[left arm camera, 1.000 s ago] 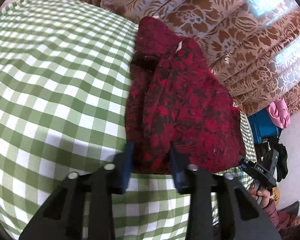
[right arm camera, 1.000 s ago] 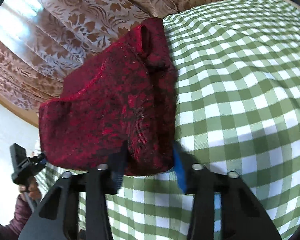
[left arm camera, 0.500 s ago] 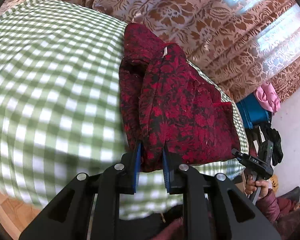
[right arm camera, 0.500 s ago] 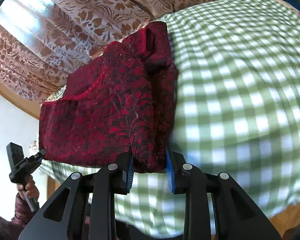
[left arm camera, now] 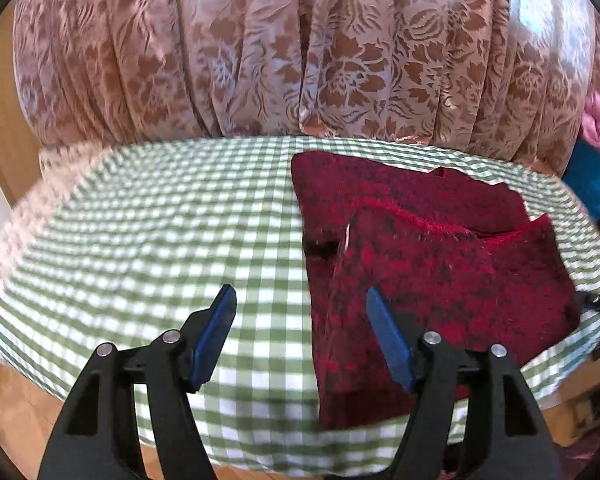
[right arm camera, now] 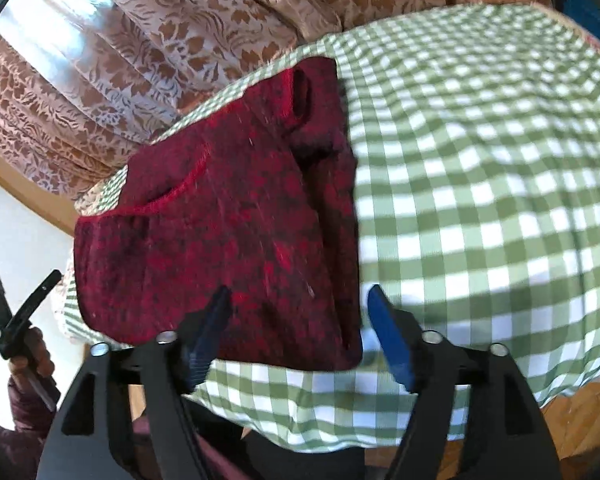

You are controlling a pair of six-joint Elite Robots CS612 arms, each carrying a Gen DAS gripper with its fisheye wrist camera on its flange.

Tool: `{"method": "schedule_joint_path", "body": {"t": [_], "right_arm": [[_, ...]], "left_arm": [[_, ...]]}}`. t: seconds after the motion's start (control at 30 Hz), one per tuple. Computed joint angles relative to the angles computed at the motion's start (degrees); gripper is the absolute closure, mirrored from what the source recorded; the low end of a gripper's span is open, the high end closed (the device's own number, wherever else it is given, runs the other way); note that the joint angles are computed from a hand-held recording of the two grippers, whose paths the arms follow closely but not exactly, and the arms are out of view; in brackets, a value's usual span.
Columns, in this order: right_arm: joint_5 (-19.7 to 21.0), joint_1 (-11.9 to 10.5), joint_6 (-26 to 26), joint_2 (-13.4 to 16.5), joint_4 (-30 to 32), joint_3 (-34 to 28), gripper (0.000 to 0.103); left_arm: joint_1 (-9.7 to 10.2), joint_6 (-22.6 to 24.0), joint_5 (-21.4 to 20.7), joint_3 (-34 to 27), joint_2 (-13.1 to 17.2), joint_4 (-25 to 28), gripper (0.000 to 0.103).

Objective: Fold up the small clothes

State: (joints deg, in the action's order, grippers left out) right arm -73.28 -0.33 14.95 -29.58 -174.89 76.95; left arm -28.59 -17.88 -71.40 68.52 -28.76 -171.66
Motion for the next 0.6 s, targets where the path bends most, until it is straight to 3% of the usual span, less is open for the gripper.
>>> {"method": "schedule_joint_path", "body": {"t": [0.07,0.23,0.6], "right_arm": [[-1.49,0.42,-0.57,0.05,-0.18,-0.56,0.027],[-6.16,1.51,-2.31,0.13,-1.31,-1.67,0.021],[-9.1,2.29,-5.08,1.62,-1.36,-5.51,0.021]], "left_arm": [[-0.37,0.69,1.96,-1.03,0.39,0.57,0.029],[-0.87,1.6,3.99,-2.94,1.24,2.18,0.029],[-1.14,-0.27,5.49,-4.79,2.16,6.1,0.027]]}}
